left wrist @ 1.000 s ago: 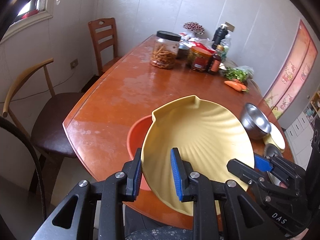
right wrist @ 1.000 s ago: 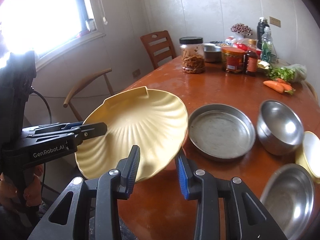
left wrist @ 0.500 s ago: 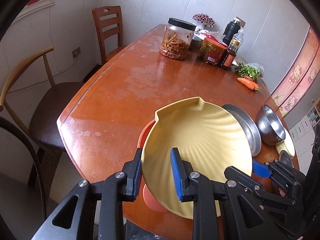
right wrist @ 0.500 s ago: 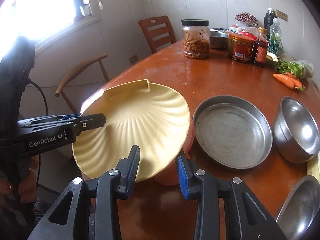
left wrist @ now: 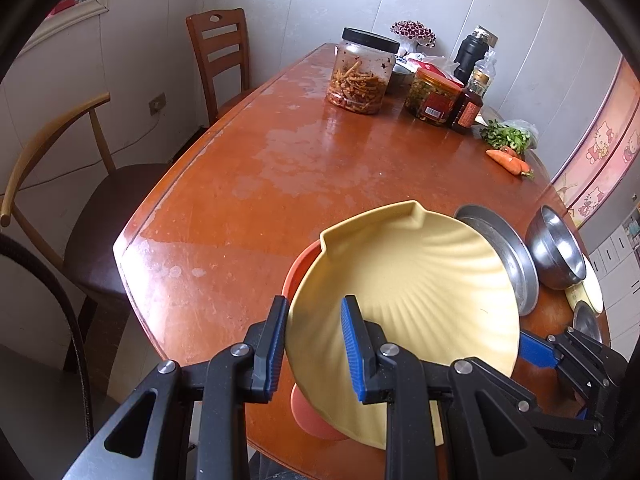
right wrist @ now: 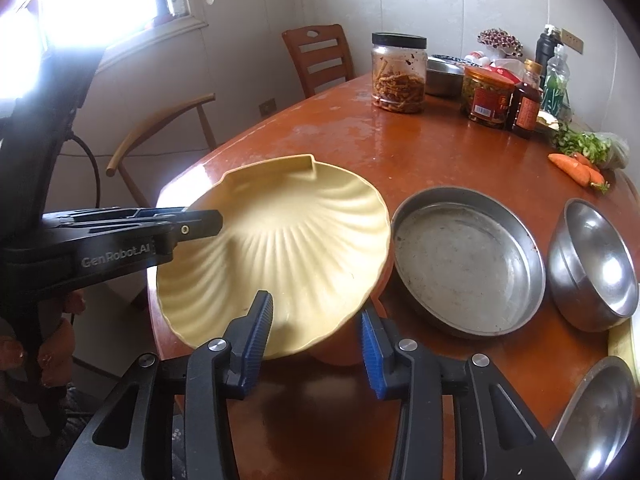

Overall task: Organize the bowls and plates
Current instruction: 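Lift the yellow shell plate and lower it onto the pink plate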

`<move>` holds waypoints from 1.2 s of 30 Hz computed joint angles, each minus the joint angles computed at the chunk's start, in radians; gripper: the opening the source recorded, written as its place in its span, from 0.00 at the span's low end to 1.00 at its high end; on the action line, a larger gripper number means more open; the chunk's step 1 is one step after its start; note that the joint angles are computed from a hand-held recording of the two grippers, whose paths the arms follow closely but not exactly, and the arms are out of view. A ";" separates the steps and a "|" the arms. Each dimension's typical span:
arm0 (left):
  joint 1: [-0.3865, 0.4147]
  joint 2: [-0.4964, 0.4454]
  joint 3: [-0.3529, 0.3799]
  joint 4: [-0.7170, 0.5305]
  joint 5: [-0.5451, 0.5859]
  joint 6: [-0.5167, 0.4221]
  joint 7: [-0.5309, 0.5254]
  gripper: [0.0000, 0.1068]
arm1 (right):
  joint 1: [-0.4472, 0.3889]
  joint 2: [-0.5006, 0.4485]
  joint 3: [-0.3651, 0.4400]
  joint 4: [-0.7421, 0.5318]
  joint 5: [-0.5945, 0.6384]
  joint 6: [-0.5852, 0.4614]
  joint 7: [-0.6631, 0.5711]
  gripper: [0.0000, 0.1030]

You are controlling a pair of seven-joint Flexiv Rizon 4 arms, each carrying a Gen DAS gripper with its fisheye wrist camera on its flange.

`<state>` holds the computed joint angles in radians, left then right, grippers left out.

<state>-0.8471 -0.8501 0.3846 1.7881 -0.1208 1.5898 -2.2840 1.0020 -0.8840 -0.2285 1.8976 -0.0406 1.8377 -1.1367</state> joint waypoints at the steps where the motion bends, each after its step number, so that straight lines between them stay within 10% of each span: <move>1: 0.002 -0.003 -0.001 -0.004 0.000 -0.002 0.001 0.25 | 0.002 0.001 -0.001 0.003 0.002 0.001 0.000 0.43; 9: 0.010 -0.004 -0.003 -0.009 0.004 -0.016 -0.005 0.25 | 0.030 0.016 -0.020 0.024 -0.005 -0.008 -0.003 0.60; 36: -0.007 0.005 0.029 0.004 0.040 -0.017 -0.066 0.26 | 0.116 0.050 -0.086 0.087 0.078 0.042 -0.038 0.74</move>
<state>-0.8540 -0.8451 0.4132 1.7921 -0.0812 1.5731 -2.3504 1.1176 -0.8341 -0.3145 1.9849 0.0371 1.8796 -1.1749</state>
